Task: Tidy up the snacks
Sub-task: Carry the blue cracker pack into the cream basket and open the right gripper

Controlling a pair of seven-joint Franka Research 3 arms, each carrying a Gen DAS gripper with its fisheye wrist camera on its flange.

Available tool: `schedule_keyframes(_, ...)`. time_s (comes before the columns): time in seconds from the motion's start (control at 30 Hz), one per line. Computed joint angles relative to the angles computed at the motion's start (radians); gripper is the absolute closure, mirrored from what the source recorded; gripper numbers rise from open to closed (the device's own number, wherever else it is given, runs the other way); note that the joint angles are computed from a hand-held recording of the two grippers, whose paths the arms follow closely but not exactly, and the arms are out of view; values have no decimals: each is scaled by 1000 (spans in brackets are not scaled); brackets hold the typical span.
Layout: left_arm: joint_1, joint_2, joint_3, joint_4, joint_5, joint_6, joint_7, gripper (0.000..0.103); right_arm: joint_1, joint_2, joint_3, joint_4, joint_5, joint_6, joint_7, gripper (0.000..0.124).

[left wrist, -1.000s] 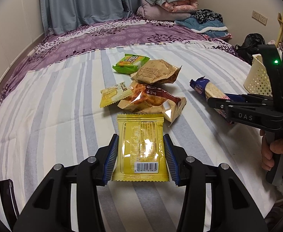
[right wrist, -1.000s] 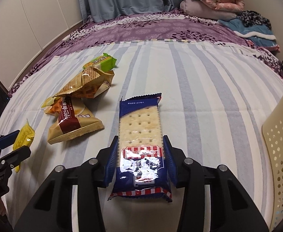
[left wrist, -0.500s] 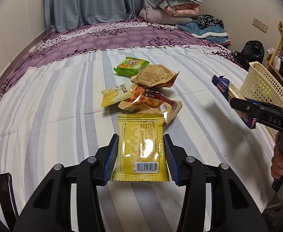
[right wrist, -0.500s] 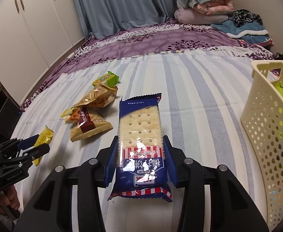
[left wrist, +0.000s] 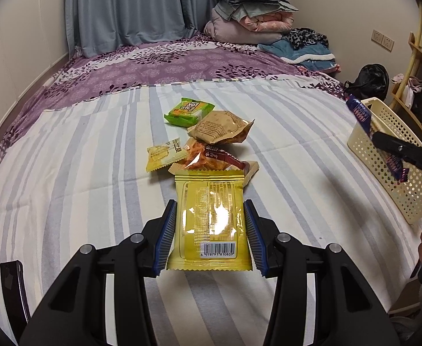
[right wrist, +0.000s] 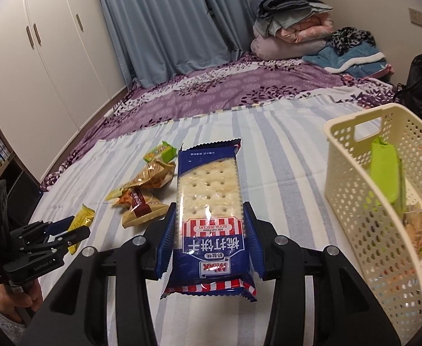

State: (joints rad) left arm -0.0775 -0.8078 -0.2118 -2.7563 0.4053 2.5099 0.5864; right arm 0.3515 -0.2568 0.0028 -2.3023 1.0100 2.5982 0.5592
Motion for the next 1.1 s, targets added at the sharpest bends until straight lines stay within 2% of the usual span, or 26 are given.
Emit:
schedule_keyframes(0.5, -8, 55, -20, 69, 22, 12, -2, 55, -66, -70, -80, -9, 99, 49, -44, 80)
schedule_keyframes(0.73, -17, 89, -31, 109, 34, 31, 0, 55, -104, -87, -109, -21, 130, 124, -53, 80)
schedule_keyframes(1.1, -15, 147, -42, 166, 49, 50, -18, 55, -159, -67, -148, -25, 136, 188, -31, 80)
